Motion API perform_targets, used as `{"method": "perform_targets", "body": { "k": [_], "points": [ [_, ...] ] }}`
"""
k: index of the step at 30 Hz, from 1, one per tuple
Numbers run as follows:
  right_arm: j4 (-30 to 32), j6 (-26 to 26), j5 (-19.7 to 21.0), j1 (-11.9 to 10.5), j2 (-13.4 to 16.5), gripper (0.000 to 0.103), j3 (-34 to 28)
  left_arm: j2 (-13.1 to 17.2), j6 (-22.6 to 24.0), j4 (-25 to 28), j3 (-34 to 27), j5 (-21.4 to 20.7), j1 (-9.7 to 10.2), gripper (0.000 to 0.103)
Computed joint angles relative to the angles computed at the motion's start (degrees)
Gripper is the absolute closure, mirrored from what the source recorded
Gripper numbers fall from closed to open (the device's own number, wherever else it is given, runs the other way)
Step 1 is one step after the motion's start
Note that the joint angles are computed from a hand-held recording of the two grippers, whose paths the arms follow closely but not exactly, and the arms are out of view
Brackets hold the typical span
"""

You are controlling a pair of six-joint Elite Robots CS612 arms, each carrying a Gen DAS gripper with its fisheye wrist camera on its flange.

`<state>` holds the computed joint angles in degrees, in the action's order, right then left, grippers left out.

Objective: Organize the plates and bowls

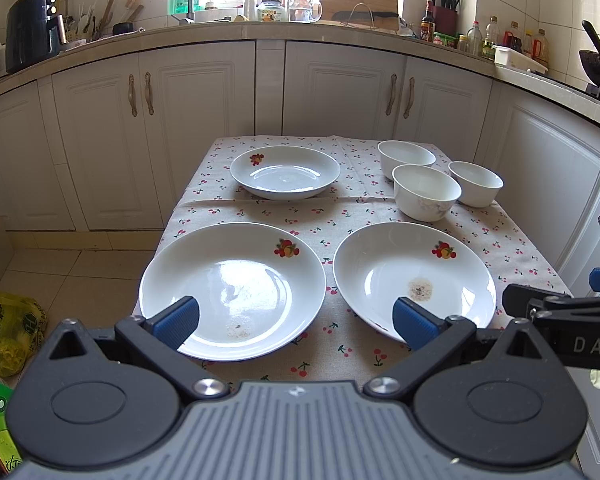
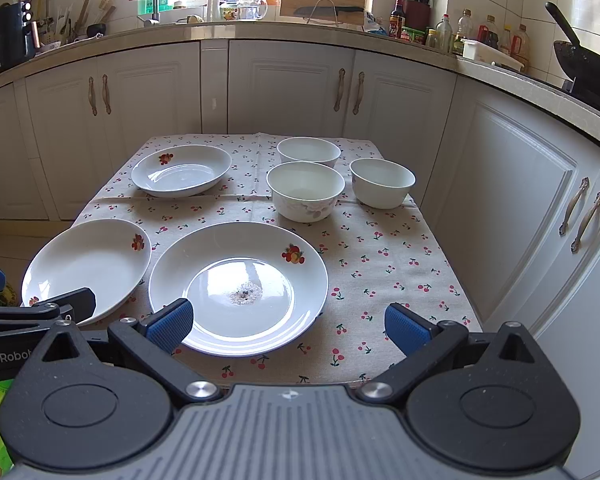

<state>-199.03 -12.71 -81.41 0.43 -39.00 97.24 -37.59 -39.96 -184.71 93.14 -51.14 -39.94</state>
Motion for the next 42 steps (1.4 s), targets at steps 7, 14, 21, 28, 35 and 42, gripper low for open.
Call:
{"method": "perform_targets", "body": {
  "k": [7,14,21,28,35,42],
  "points": [
    [0.0,0.04,0.08,-0.04,0.01,0.0,-0.03,0.06,0.12,-0.46,0.02,-0.19,0.02,0.001],
    [-0.01,0.24,0.14,0.03,-0.06,0.0,0.06,0.11,0.15,-0.71,0.03,-0.26,0.03,0.001],
    [-0.01,0.2,0.28,-0.07,-0.06,0.0,0.05,0.12,0.15,-0.76,0.04,-0.28,0.03,0.001],
    [0.06,0.29,0.32,-0.05,-0.04,0.0,0.04,0.12,0.12,-0.76,0.03,-0.28,0.02,0.001],
    [0.05,0.27,0.36,-0.1,-0.04,0.0,0.04,0.17,0.27,-0.83,-0.03,-0.43,0.05,0.001],
    [0.73,-0.18,1.46,-0.21,0.25,0.0,-0.56,0.46,1.54,-2.18,-0.2,-0.47,0.29,0.001]
  ]
}}
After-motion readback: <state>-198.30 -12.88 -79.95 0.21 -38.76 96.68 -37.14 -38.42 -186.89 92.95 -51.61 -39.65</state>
